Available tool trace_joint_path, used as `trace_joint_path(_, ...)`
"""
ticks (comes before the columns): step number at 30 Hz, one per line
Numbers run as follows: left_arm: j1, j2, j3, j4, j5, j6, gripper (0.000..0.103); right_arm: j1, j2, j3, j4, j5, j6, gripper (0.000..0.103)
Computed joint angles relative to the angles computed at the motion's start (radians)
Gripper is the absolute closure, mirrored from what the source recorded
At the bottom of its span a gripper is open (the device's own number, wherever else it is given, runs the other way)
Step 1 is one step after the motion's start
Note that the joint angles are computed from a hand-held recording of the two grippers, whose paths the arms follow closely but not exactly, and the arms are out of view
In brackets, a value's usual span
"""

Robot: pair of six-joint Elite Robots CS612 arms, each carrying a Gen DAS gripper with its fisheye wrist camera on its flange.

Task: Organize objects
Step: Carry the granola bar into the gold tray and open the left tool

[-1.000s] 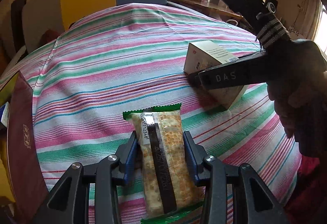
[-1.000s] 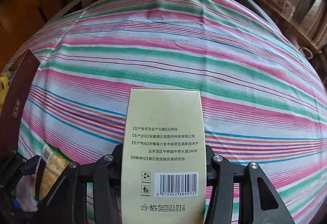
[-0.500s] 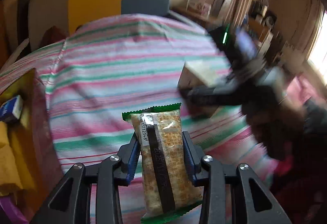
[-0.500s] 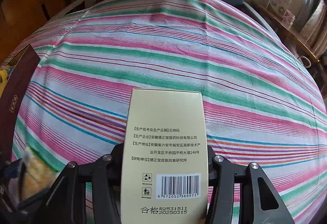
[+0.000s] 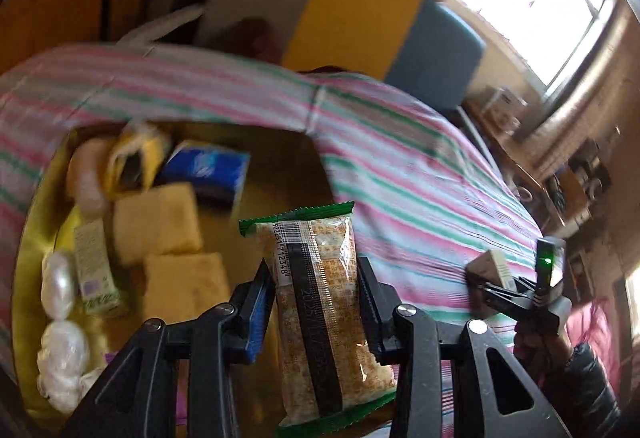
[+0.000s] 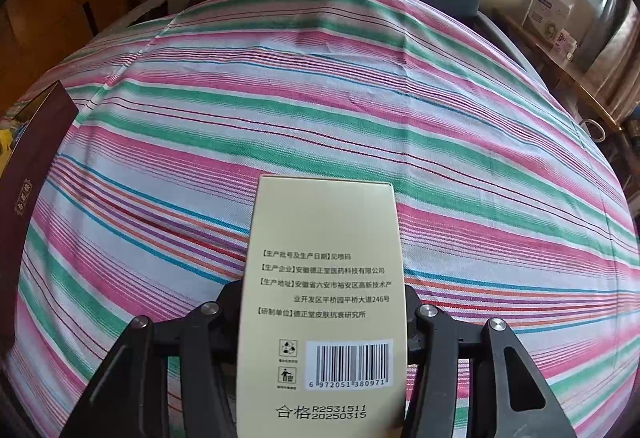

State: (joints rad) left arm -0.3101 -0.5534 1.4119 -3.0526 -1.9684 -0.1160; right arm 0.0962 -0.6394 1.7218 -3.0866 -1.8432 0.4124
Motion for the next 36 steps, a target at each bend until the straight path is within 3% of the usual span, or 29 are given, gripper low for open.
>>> trace_joint_path(10, -0.009, 0.012, 0.002, 0.012, 0.041, 0.008, 0.064, 0.001, 0.001, 0.0, -0.001, -0.005, -0.005, 0.05)
trace_joint_path(21, -0.01, 0.07, -0.15, 0.186, 0.013, -0.022, 0.064, 0.004, 0.003, -0.006, 0.006, -0.016, -0.016, 0.049)
trace_joint_path(28, -0.031, 0.123, -0.247, 0.282, 0.1, -0.013, 0.063, 0.003, 0.005, -0.008, 0.006, -0.017, -0.02, 0.048)
trace_joint_path(30, -0.029, 0.136, -0.267, 0.302, 0.089, -0.013, 0.061, 0.004, 0.005, -0.008, 0.007, -0.017, -0.018, 0.048)
trace_joint_path(36, -0.039, 0.117, -0.228, 0.241, 0.145, 0.027, 0.058, 0.005, 0.005, -0.011, 0.008, -0.017, -0.018, 0.048)
